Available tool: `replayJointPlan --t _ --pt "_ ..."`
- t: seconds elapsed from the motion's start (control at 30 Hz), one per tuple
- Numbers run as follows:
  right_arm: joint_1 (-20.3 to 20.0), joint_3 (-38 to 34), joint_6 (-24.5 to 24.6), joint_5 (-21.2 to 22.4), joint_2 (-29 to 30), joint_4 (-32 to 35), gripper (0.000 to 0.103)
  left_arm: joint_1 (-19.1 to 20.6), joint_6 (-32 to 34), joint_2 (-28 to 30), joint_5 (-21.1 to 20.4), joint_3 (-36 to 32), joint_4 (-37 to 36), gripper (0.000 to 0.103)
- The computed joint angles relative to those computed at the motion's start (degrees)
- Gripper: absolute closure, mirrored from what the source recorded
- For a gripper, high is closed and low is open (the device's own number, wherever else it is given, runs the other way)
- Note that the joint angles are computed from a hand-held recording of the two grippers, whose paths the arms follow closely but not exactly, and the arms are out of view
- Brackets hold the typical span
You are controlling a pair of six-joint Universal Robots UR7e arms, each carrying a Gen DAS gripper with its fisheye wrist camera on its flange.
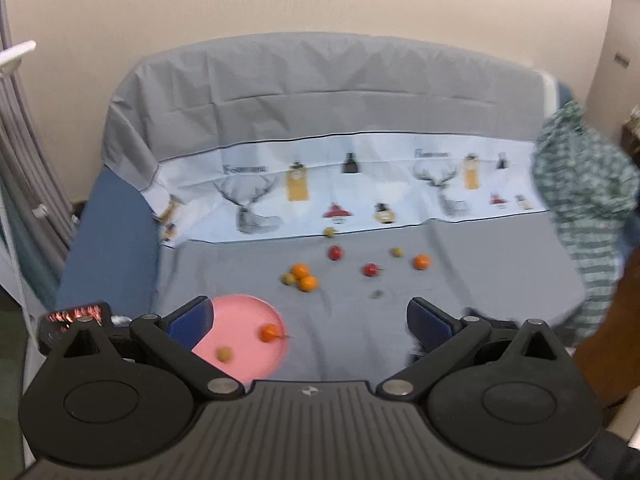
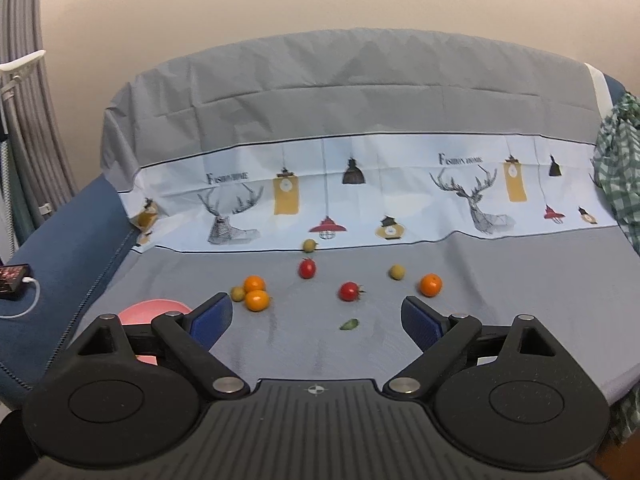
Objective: Organize fruits
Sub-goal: 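Lift both tools away from the plate and move toward the fruits, then grasp the large orange with the left tool while the right tool grasps a red tomato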
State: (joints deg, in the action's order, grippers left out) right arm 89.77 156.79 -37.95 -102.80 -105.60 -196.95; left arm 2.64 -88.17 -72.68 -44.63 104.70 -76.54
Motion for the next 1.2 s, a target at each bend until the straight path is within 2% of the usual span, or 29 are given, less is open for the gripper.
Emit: replayJointPlan --t 0.07,0.13,0.27,0.3,0.37,0.47,0.57,0.77,0.93,1.03,1.1,1.2 --pt "-1.9 -0.3 -0.2 0.6 1.3 -1.2 0.010 2.0 -3.8 2.9 3.0 -0.8 5.0 0.000" --pt "-3.9 -0.9 -0.5 1.1 3.3 -3.1 0.009 5.1 -4.1 4.4 5.2 0.1 5.1 0.000" --pt "-8.1 -2.5 -1.9 3.2 7.5 -6.1 0.008 13.1 2.6 5.0 6.0 4.5 -7.2 0.000" --pt "-9.2 -3.1 -2.5 3.9 8.8 -6.7 0.007 15.6 2.6 6.1 5.4 4.7 -9.2 0.000" --pt "-10.6 -4.7 -3.3 4.1 12.2 -8.5 0.007 19.8 7.4 7.3 6.0 7.1 -18.4 0.000" --pt "-12.2 -8.0 -3.7 3.7 17.7 -9.7 0.007 26.1 14.7 10.7 5.2 9.0 -30.8 0.000" --pt "-13.6 -11.4 -3.9 3.9 23.1 -10.3 0.007 31.3 17.5 16.2 6.6 8.1 -37.2 0.000" --pt "-15.0 -19.0 -6.3 2.9 35.5 -13.1 0.007 40.2 25.3 25.9 2.5 3.0 -49.5 0.000" --pt "-15.2 -25.7 -10.2 3.0 44.2 -13.0 0.007 45.6 26.8 31.9 0.8 -3.0 -51.0 0.001" --pt "-14.9 -29.8 -11.0 2.6 48.2 -11.3 0.007 47.9 27.0 33.5 -0.3 -5.0 -51.6 0.001" --pt "-14.7 -31.8 -11.3 2.3 50.0 -9.8 0.007 49.5 27.5 33.7 -2.4 -5.3 -53.9 0.001" --pt "-14.4 -33.9 -13.6 1.4 53.4 -11.2 0.007 51.4 27.3 34.1 -4.6 -5.8 -56.2 0.001"
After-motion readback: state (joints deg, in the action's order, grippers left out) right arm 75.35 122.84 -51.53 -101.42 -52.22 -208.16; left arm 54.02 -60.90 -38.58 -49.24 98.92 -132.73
